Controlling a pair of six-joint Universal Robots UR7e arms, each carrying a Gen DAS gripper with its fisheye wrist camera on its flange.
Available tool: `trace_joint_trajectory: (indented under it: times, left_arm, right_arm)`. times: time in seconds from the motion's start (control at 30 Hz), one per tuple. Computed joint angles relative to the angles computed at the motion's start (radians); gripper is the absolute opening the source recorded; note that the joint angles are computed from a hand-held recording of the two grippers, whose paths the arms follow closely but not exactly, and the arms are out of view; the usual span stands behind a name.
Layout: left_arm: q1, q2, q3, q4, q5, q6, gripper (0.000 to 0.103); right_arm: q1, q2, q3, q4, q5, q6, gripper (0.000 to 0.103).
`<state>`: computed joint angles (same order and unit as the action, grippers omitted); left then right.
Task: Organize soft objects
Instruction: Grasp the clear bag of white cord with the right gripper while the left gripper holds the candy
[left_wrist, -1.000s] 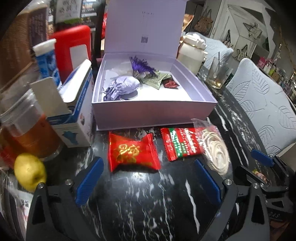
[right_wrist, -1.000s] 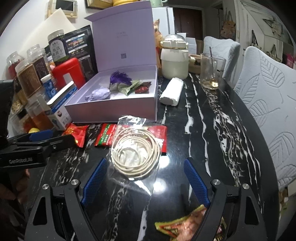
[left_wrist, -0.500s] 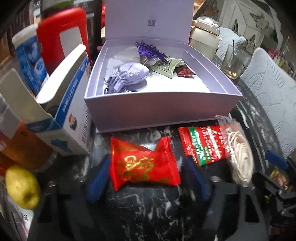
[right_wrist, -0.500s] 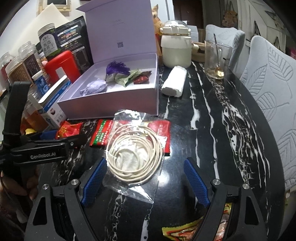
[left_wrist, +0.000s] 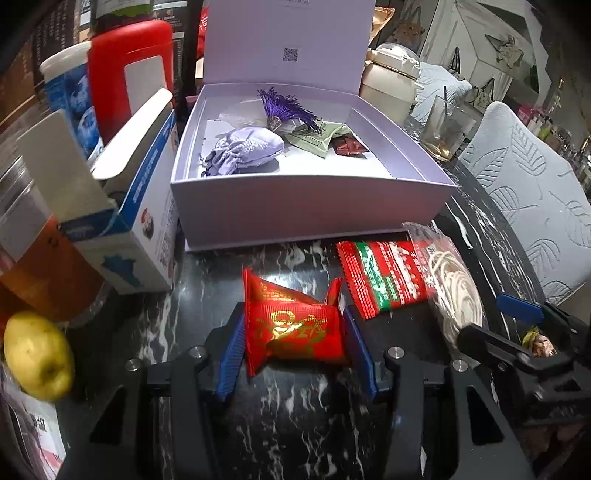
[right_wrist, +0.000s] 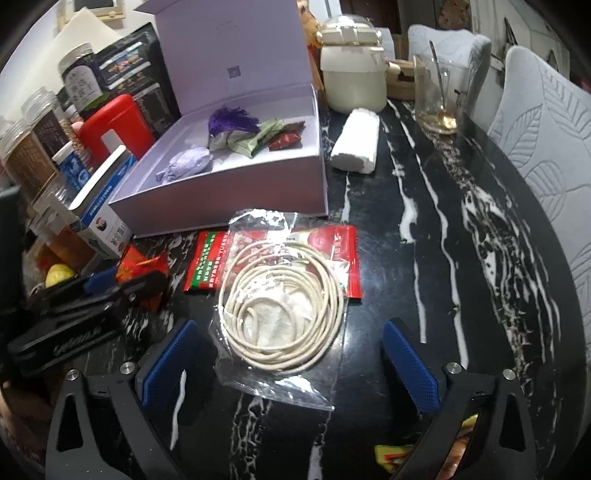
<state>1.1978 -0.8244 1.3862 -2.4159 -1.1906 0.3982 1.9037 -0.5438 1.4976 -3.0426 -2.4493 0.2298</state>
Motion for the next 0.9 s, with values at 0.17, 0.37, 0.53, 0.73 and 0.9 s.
trace_joint_trajectory:
  times: [0.17,0.37,0.53,0.73,0.9]
  left_arm:
    - [0.004,-0.027,0.02,-0.002,-0.015,-0.014,0.051]
    - [0.009,-0.047,0.035,-0.003,-0.027,-0.023,0.051]
    - [0.011,-0.055,0.043,-0.008,-0.031,-0.027,0.051]
    - [0.008,-0.077,0.073,-0.021,-0.033,-0.03,0.051]
    - [0.002,-0.108,0.11,-0.034,-0.036,-0.033,0.051]
  right_arm:
    - [-0.01,0.007,-0.028,0.049,0.019,0.038,0.102]
    - [-0.018,0.024,-0.057,0.049,0.032,0.034,0.102]
    - [-0.013,0.04,-0.069,0.027,0.012,-0.011,0.079]
    - [-0.014,0.019,-0.026,-0.024,0.048,-0.027,0.056]
    - [0.005,0.02,-0.006,-0.052,0.028,-0.044,0.039]
